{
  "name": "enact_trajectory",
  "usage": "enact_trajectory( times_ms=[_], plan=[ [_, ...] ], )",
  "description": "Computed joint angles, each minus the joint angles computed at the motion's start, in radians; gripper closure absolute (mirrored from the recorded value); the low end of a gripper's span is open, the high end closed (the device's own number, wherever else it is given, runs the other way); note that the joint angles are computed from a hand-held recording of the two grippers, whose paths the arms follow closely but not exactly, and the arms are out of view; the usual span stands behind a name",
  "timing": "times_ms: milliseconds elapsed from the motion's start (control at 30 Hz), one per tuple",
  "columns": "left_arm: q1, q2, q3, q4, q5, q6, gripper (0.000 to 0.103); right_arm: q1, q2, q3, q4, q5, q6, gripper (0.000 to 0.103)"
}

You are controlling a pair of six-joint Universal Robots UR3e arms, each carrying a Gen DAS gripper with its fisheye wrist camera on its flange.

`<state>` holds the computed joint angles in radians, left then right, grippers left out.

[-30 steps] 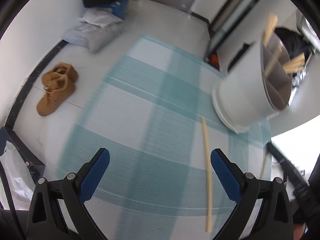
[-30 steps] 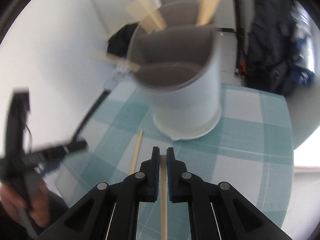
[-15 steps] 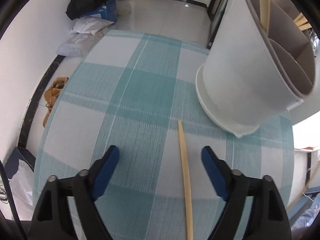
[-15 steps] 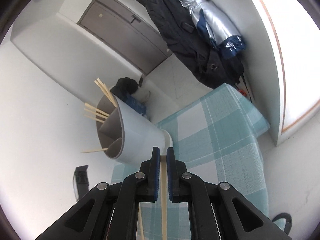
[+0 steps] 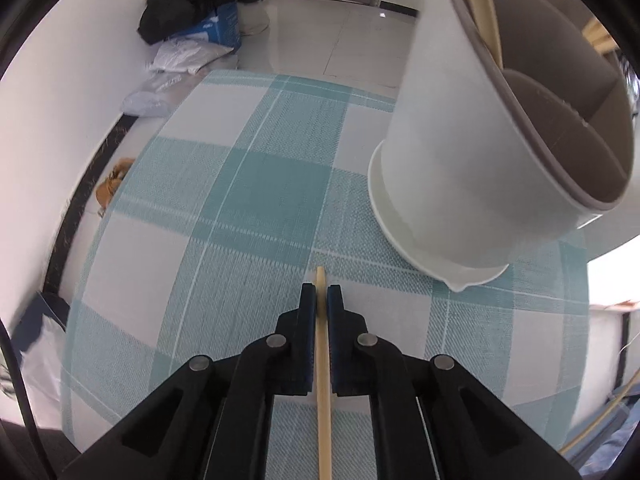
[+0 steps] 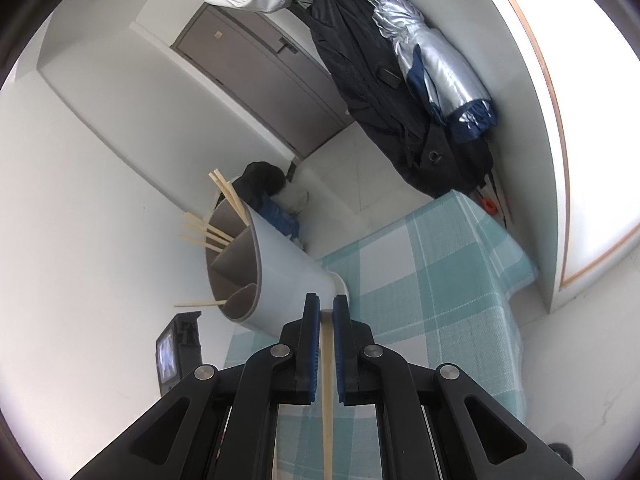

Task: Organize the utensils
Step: 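Lift both held chopsticks and carry them above the utensil holder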

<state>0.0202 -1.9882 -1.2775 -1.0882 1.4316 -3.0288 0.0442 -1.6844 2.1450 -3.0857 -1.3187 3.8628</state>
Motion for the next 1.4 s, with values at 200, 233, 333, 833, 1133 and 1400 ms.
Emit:
enact_trajectory(
  times_ms=[200, 233, 333, 833, 1133, 1400],
  plan=[
    [0.065, 0.143, -0.142, 0.078, -0.114, -0.009, 0.102, 0.113, 0.009, -0.064, 0.043, -0.143, -0.062, 0.097],
    [0.082, 0.181, -0.173, 0.087, -0.144, -0.003, 0.102, 0.13, 0.012, -0.072, 0.045, -0.164, -0.071, 0.097],
    [0.136, 0.277, -0.24, 0.095, -0.227, 0.008, 0.102, 0.19, 0.016, -0.102, 0.049, -0.232, -0.108, 0.097],
    [0.285, 0.432, -0.266, 0.016, -0.538, 0.243, 0.102, 0.484, 0.202, -0.381, 0.14, -0.561, -0.186, 0.097],
    [0.307, 0.509, -0.259, -0.097, -0.594, 0.432, 0.102, 0.522, 0.253, -0.457, 0.185, -0.604, -0.199, 0.097],
    [0.284, 0.467, -0.155, -0.191, -0.588, 0.482, 0.102, 0.529, 0.258, -0.506, 0.22, -0.632, -0.218, 0.097]
  ],
)
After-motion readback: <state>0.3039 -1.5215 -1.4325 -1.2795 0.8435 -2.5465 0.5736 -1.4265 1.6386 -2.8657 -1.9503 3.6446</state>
